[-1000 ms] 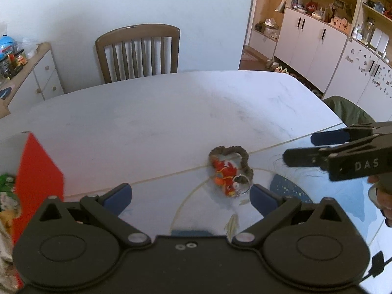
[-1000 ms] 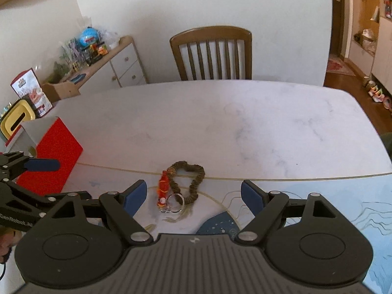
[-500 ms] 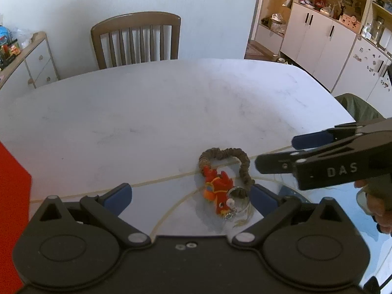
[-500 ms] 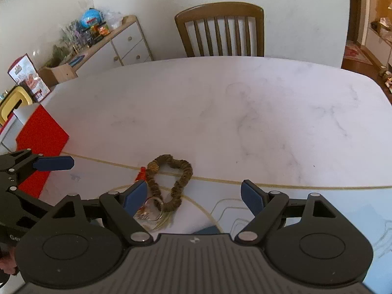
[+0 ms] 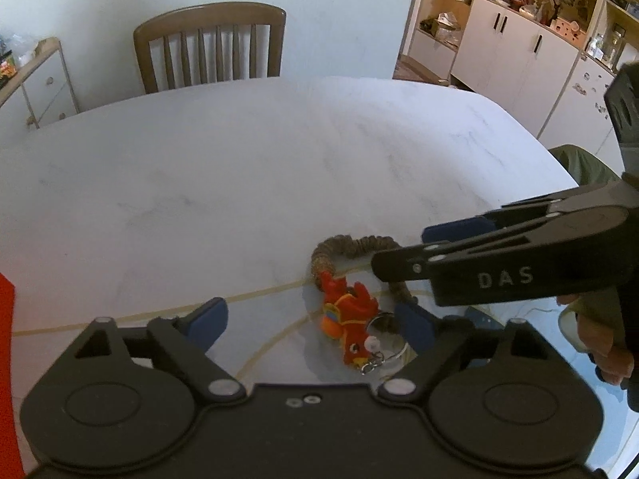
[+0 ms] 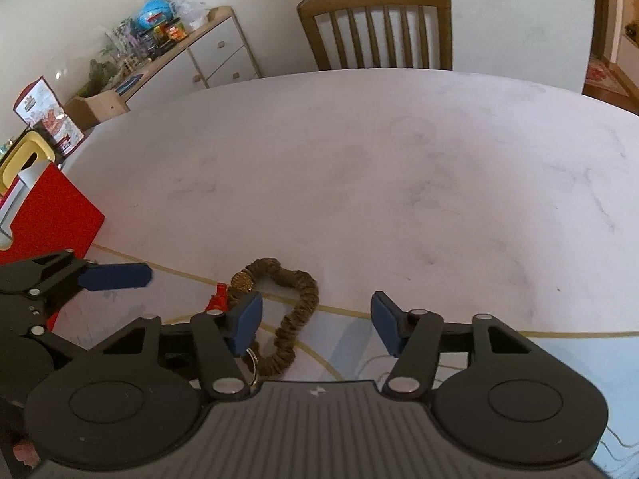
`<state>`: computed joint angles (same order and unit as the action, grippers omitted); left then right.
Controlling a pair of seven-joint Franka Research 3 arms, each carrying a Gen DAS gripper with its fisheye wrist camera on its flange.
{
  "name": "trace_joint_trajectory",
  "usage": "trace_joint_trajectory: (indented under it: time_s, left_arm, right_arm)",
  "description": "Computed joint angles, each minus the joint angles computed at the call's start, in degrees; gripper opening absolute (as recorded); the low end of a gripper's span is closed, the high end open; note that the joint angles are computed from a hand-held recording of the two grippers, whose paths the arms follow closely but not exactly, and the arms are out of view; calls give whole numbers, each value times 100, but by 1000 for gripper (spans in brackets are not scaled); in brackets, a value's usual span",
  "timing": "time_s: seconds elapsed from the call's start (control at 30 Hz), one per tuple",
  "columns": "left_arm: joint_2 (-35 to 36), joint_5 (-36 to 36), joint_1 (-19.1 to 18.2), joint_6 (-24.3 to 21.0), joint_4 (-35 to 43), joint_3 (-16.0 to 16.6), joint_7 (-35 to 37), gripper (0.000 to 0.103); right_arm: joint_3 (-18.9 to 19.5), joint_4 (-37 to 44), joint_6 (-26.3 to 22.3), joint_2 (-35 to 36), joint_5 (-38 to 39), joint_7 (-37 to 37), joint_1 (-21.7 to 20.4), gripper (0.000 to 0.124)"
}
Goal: Organize objects
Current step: 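Grasp the orange fish with the left tool while the right tool grasps its brown cord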
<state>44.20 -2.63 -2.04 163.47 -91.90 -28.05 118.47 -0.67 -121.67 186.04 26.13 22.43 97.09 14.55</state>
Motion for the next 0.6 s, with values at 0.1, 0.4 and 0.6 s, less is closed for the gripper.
trace_joint_trajectory:
  time_s: [0.1,0.4,0.6]
  left_arm:
    - [70,-20,19,-114,86,-41,53,76]
    - [168,-287,176,-345,169,-281,481,45]
    - [158,-534,172,-517,234,-291,671,31]
  right_arm:
    - [-54,106,-64,94,-15,7,51,52]
    - [-897,231,-169,241,-149,187,917,27]
    - [-1118,238,-222,263,-233,412,1158,15]
